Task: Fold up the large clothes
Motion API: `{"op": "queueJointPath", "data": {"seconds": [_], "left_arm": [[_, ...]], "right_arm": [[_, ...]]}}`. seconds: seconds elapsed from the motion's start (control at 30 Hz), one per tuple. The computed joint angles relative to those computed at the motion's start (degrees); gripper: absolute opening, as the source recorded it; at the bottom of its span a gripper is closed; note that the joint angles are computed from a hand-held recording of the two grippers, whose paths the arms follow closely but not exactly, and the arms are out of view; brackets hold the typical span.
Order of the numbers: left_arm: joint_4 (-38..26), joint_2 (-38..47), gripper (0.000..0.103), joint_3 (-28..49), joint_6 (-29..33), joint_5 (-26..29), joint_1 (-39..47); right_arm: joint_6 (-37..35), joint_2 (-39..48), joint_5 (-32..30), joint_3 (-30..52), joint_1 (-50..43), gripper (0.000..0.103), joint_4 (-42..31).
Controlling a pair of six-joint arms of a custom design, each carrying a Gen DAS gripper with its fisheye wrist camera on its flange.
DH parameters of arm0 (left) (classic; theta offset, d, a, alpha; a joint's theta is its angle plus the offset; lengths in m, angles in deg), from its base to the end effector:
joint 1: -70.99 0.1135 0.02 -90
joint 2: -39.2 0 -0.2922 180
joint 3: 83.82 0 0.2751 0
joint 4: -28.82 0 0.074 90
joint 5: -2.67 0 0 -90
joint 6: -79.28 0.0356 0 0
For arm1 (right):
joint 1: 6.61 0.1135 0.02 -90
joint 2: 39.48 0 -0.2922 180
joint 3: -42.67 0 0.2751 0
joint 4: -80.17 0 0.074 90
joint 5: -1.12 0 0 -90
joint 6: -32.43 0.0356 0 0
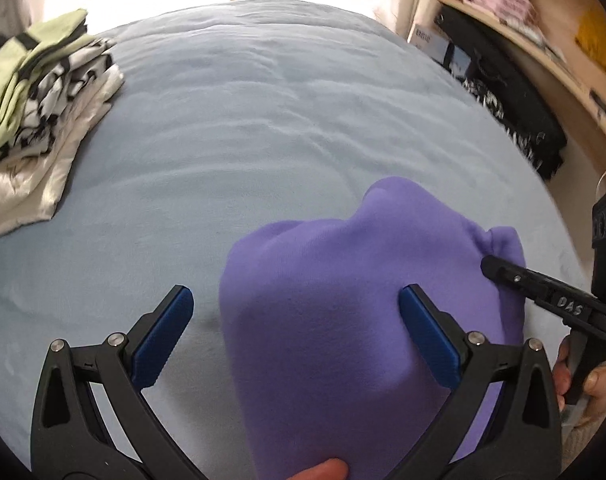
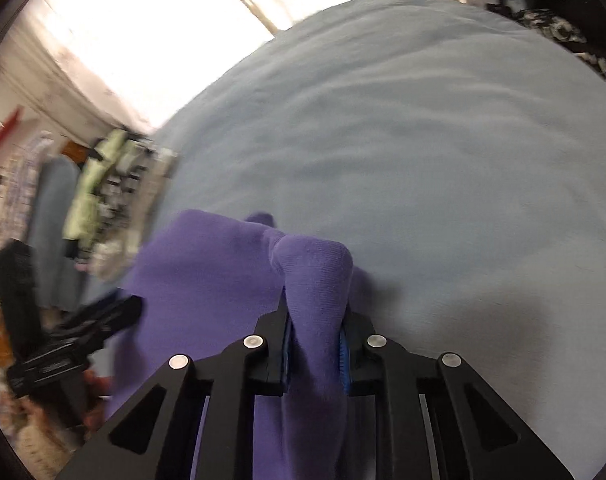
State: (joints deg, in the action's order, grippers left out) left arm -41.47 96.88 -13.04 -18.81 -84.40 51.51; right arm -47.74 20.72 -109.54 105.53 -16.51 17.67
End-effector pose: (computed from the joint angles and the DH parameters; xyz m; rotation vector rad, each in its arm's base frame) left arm 0.1795 -0.0654 0.3307 0.2760 2.5718 -0.2457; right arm 0.2026 -0.0226 0.2870 0.3170 2.5618 0.4695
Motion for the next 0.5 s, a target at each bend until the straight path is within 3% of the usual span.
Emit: {"op": "queueJointPath", "data": {"seconds": [0.07, 0.17, 0.23, 0.33, 0.4, 0.5], "left_arm": [[1.0, 0.9, 0.102, -0.4, -2.3, -4.8, -4.8], [1.8, 0.9, 0.102, -0.8, -2.3, -6.8, -6.5], [1.6, 0.3, 0.102, -0.9, -2.2, -5.8, -5.7], [-0.1, -1.9, 0.102, -0.5, -1.9, -5.0, -4.9], [-1.9, -3.6, 0.101, 0.2, -0.6, -4.0, -3.9], [-6.4, -7.2, 0.101, 1.7, 0.2, -4.0, -3.8]], "right_arm": [[-0.2, 0.6, 0.2, -2.2, -0.8, 0.017, 1.4], [-0.2, 1.4, -0.7, -1.6, -1.9, 0.023, 0.8], [-0.6, 1.1, -0.8, -0.8, -3.5, 0.041, -1.0], [-0.5, 0.0, -3.8, 0.0, -6.6, 0.053, -3.8], [-1.1, -2.6, -5.3, 0.6, -8.7, 0.053, -6.5], [-2.5, -9.3, -2.4, 3.3, -7.7, 0.053, -13.3]]}}
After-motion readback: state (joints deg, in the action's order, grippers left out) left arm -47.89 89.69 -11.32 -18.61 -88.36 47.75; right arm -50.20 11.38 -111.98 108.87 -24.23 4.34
